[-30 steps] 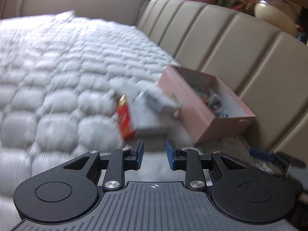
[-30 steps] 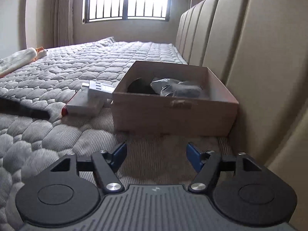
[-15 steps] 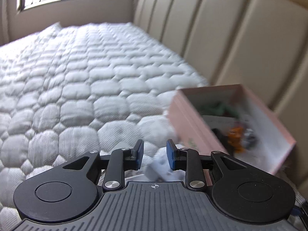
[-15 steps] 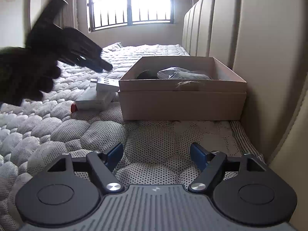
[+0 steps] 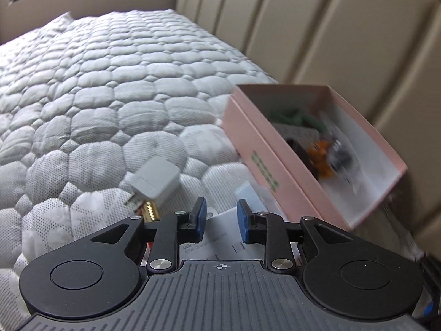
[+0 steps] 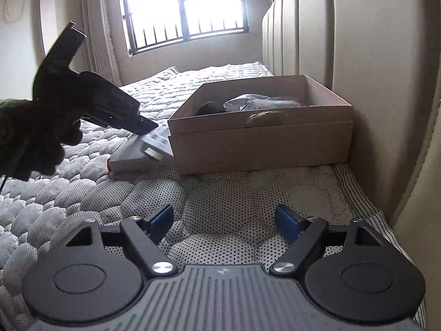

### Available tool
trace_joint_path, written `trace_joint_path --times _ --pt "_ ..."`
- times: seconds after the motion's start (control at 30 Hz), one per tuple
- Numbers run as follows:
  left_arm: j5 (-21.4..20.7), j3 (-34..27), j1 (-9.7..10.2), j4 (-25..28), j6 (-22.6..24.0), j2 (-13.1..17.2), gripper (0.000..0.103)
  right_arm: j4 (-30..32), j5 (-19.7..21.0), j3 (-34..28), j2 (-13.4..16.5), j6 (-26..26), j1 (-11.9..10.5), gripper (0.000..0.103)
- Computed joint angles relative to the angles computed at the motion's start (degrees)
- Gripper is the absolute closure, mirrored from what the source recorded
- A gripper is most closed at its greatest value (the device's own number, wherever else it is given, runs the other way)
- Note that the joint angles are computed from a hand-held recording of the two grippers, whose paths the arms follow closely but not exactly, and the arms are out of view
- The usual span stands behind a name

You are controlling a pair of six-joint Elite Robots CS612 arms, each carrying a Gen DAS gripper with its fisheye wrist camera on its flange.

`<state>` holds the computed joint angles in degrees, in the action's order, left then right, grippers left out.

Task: Organize rigid objects
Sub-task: 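Move the open left tool down around the white charger box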

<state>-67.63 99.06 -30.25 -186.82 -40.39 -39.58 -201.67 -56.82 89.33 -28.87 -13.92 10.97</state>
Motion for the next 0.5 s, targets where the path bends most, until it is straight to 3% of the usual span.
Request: trace_joint_path --times 0.17,0.5 --pt "0.43 0.68 -1.83 -0.12 4.22 -0.09 0.076 -0.41 -0.66 0.17 -0.04 -0.18 0.14 0.022" --pt "0.64 3.24 -5.86 -5.71 5.98 0.09 0.075 -1.22 -0.65 0.45 -0.11 -0.06 0.07 0.021"
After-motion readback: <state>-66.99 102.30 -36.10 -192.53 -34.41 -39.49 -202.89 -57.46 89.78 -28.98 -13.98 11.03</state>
